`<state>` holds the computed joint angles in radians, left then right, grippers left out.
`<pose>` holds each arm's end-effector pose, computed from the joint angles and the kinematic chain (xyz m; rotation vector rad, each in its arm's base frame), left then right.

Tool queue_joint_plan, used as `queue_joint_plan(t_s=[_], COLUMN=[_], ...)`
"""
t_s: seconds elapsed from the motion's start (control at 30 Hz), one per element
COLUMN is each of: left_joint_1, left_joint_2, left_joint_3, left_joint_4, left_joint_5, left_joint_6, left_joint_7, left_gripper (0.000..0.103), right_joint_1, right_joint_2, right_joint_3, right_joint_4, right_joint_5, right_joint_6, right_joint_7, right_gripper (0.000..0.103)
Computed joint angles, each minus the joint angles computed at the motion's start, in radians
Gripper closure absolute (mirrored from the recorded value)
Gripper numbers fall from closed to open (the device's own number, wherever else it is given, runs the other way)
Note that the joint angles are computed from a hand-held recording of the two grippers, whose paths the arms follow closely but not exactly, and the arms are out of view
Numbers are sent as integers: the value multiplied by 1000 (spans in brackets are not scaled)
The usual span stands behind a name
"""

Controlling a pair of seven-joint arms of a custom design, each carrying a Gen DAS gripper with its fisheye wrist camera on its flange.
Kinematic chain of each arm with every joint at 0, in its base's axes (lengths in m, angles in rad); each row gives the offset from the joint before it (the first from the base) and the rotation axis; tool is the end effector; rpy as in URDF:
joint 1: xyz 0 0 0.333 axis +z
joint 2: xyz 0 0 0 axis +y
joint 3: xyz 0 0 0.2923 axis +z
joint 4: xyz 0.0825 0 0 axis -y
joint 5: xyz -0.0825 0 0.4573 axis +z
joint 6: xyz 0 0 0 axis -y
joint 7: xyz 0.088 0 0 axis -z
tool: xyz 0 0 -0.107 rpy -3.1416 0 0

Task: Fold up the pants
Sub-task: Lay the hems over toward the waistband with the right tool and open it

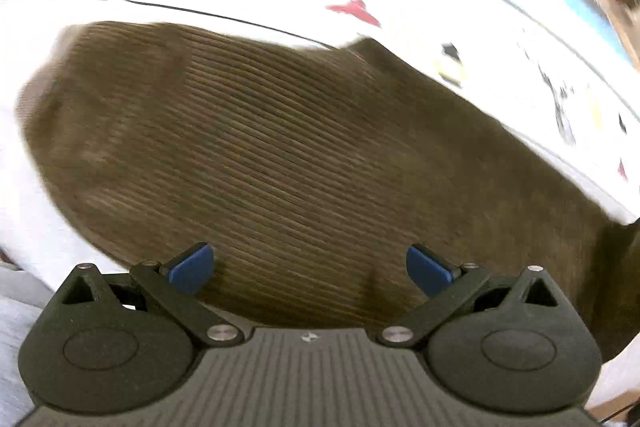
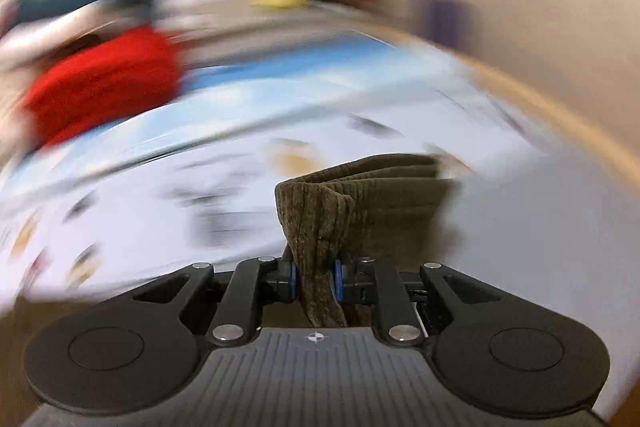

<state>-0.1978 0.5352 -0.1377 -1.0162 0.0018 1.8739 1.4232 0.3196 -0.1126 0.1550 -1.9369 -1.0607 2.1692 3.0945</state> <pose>0.7578 -0.2310 0.5628 -1.9419 2.2747 -0.4730 0.5805 0.2636 0.5459 -1.1521 2.0873 -1.1662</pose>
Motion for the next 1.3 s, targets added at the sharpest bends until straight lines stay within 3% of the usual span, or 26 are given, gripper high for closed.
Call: queue_joint_plan(t_s=[0.07,0.13,0.2,0.23,0.33,0.4,0.5,0.57,0.7,0.77,0.83,0.87,1.03,1.07,1.1,1.2,1.3], left_joint_1=[17,33,48,57,70,70,76,74,68,66,63,63,69,71,73,80,83], left_joint_2=[-16,-37,-48,-60,-82,-78,-80,-80,-94,-106,-115,-120,-137,-142,-144,-148,-149], left_joint_3=[11,18,24,23,21,21,11,6,0,-1,-1,0,3,4,5,8,9], left_joint_4=[-22,-52,-65,-88,-131,-136,-149,-151,-170,-185,-198,-206,-221,-226,-225,-225,-227], left_joint_5=[-5,-10,-12,-17,-16,-11,-33,-37,-46,-49,-49,-51,-57,-57,-56,-58,-58], left_joint_6=[16,21,5,8,16,13,18,28,46,50,55,58,51,53,53,61,70], left_joint_7=[-22,-45,-67,-68,-57,-61,-52,-33,-15,-12,-16,-17,-27,-28,-29,-33,-42], left_gripper=[0,0,0,0,0,0,0,0,0,0,0,0,0,0,0,0,0], right_joint_1=[28,64,76,77,176,171,146,123,75,82,102,105,115,98,83,98,111], right_joint_2=[141,277,381,421,437,419,379,322,238,218,211,220,327,349,358,354,299], right_joint_3=[11,18,47,69,0,-14,-21,-22,2,-14,-52,-57,-47,-24,-7,-26,-44], right_joint_4=[134,242,312,335,329,317,283,208,80,49,36,55,206,233,240,243,196], right_joint_5=[-20,79,265,318,197,273,456,593,924,959,826,776,687,763,834,839,810], right_joint_6=[128,242,264,246,222,252,308,402,556,614,663,643,497,471,468,476,543], right_joint_7=[-215,-494,-760,-826,-772,-788,-837,-830,-867,-771,-591,-564,-683,-766,-826,-826,-762], right_gripper=[86,86,86,86,84,82,66,54,52,52,53,53,55,69,82,87,89])
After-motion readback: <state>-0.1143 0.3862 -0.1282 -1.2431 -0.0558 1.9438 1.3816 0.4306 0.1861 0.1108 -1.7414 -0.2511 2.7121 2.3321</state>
